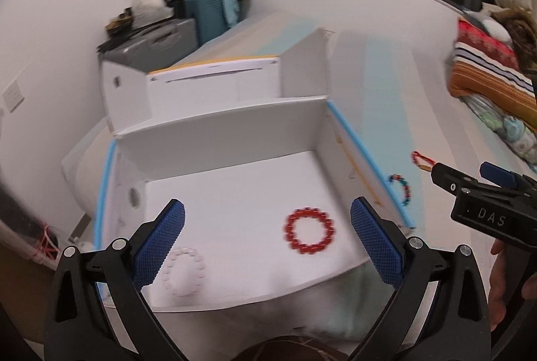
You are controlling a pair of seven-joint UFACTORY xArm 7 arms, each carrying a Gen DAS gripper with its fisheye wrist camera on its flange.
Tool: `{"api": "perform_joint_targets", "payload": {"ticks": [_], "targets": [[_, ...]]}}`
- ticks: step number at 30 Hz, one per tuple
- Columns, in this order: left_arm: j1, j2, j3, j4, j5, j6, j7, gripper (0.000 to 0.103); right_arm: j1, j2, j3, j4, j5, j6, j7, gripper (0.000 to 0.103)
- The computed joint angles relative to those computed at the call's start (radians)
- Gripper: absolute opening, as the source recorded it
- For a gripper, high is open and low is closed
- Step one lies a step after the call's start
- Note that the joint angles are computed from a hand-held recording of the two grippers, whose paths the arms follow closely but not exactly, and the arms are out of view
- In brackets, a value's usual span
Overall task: Organize jewelry
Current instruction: 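Withdraw both tools from the box back toward the remaining bracelets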
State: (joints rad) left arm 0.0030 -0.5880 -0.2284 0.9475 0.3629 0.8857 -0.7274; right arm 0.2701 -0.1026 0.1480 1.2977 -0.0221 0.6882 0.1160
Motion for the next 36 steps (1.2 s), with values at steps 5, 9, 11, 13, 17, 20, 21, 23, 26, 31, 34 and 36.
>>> {"api": "perform_joint_targets", "payload": {"ticks": [5, 9, 11, 13, 17, 20, 21, 23, 26, 31, 34, 36], "targets": [[-0.026, 0.081, -0.047, 0.072, 0.017, -0.014, -0.018, 0.097, -0.036, -0.033, -0.036, -0.030, 0.018, -0.002, -0.030, 0.095], [-0.064, 0.146, -0.072, 0.128, 0.038, -0.025, -0.035, 0.097, -0.073, -0.053, -0.063, -0.053, 0.032, -0.005, -0.058, 0.095], [-0.088, 0.184, -0.079, 0.156, 0.047, -0.030, -0.036, 0.097, -0.091, -0.054, -0.073, -0.054, 0.035, -0.003, -0.067, 0.095], [-0.111, 0.219, -0.083, 0.178, 0.057, -0.039, -0.043, 0.097, -0.110, -0.055, -0.083, -0.056, 0.036, -0.004, -0.077, 0.095], [-0.158, 0.305, -0.089, 0.238, 0.096, -0.039, -0.067, 0.097, -0.149, -0.048, -0.109, -0.063, 0.055, -0.012, -0.103, 0.095], [-0.196, 0.374, -0.080, 0.289, 0.122, -0.035, -0.085, 0.097, -0.175, -0.035, -0.126, -0.066, 0.072, -0.016, -0.129, 0.095], [-0.209, 0.402, -0.077, 0.312, 0.134, -0.034, -0.089, 0.097, -0.185, -0.027, -0.133, -0.065, 0.081, -0.017, -0.138, 0.095], [-0.236, 0.455, -0.067, 0.358, 0.155, -0.029, -0.093, 0.097, -0.202, -0.009, -0.142, -0.056, 0.092, -0.016, -0.155, 0.095], [-0.276, 0.530, -0.045, 0.429, 0.177, -0.017, -0.095, 0.097, -0.228, 0.025, -0.153, -0.039, 0.101, -0.019, -0.171, 0.095], [-0.340, 0.669, 0.009, 0.548, 0.185, -0.010, -0.085, 0.097, -0.267, 0.098, -0.167, 0.009, 0.135, -0.023, -0.201, 0.095], [-0.365, 0.751, 0.047, 0.614, 0.148, -0.021, -0.049, 0.097, -0.286, 0.147, -0.169, 0.036, 0.134, -0.032, -0.206, 0.095], [-0.377, 0.808, 0.074, 0.659, 0.118, -0.025, -0.037, 0.097, -0.295, 0.180, -0.169, 0.047, 0.111, -0.046, -0.208, 0.095]]}}
